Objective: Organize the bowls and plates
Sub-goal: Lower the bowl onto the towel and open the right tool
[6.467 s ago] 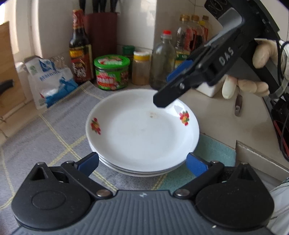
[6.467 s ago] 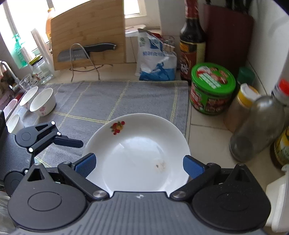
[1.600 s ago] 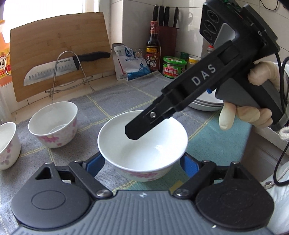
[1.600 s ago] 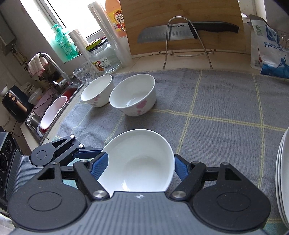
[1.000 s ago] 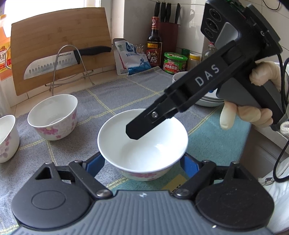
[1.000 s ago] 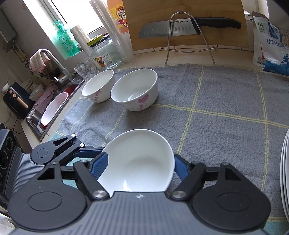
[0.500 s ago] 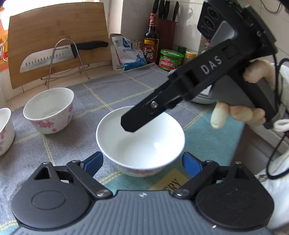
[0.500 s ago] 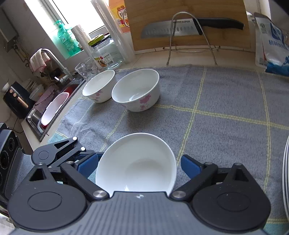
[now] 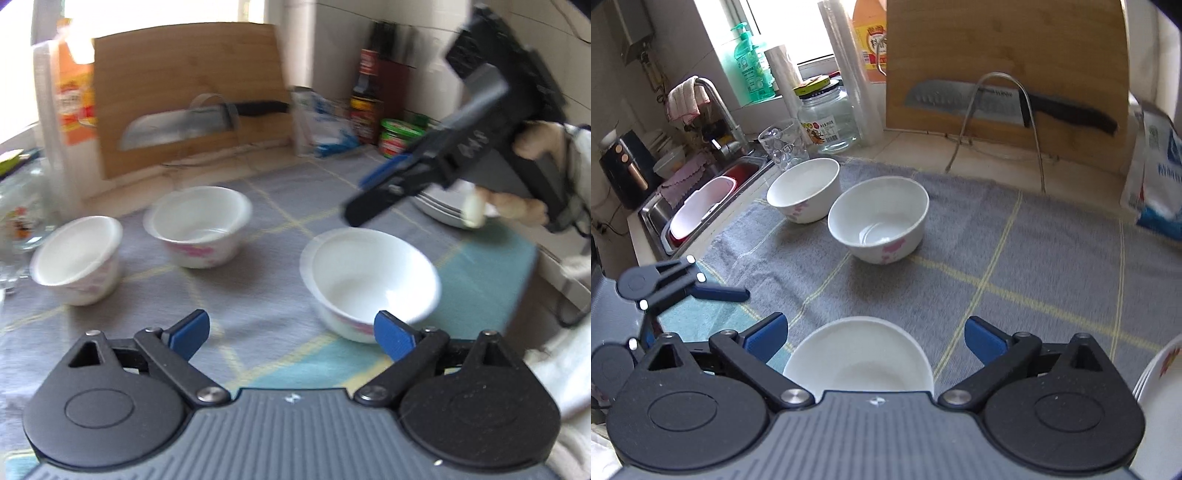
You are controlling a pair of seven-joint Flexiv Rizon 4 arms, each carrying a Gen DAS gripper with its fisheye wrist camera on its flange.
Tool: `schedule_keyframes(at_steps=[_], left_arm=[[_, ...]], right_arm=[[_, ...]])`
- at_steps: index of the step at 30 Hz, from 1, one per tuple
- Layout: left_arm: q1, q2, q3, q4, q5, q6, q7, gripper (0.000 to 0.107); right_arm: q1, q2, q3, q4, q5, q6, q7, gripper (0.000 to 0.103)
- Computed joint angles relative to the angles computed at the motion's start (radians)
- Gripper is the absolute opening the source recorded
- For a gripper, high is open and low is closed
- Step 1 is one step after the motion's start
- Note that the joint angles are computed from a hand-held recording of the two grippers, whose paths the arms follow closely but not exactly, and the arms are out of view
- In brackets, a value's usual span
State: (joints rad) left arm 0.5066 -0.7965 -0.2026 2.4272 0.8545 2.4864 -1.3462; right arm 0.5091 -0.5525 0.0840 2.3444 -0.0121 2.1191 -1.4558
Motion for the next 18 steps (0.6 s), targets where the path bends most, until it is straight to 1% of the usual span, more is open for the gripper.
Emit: schedule_keyframes(at_steps=[3,4,6,9,12,16,18], left_arm=[[-0.059,-0.009,0.048,0.004,-0.122,0.074,0.013,0.097],[-0.069,-0.01,0.053,-0.002,-0.148,0.081,0.009,0.097],[-0.063,-0.017,0.043,-0.03,-0.156,0.066,-0.009,0.097],[-0.113,-0.037,0.062,-0.07,-0.223,0.084,0.0,0.097],[-0.129,-0.057,0.06,-0.113,-0.246,0.072,-0.006,0.097],[-0.127,-0.081,0.032,-0.17,-0.246,0.04,-0.038,0.097],[-0.152,-0.088,0.038,-0.187,-0.268,0.042,-0.034,0.097]], right_arm=[[0.008,0.002,-0.012,-0.026,-0.012,-0.026,-0.011,0.103],[0.02,0.002,-0.023,-0.036,-0.008,-0.034,-0.019,0.103],[0.045,0.001,-0.048,-0.059,-0.002,-0.06,-0.036,0.103],[0.051,-0.006,-0.059,-0.097,-0.013,-0.095,-0.047,0.103],[0.047,-0.016,-0.063,-0.136,-0.032,-0.125,-0.05,0.103],[0.063,-0.032,-0.088,-0.181,-0.044,-0.165,-0.054,0.103],[0.05,-0.041,-0.083,-0.203,-0.064,-0.185,-0.051,0.103]])
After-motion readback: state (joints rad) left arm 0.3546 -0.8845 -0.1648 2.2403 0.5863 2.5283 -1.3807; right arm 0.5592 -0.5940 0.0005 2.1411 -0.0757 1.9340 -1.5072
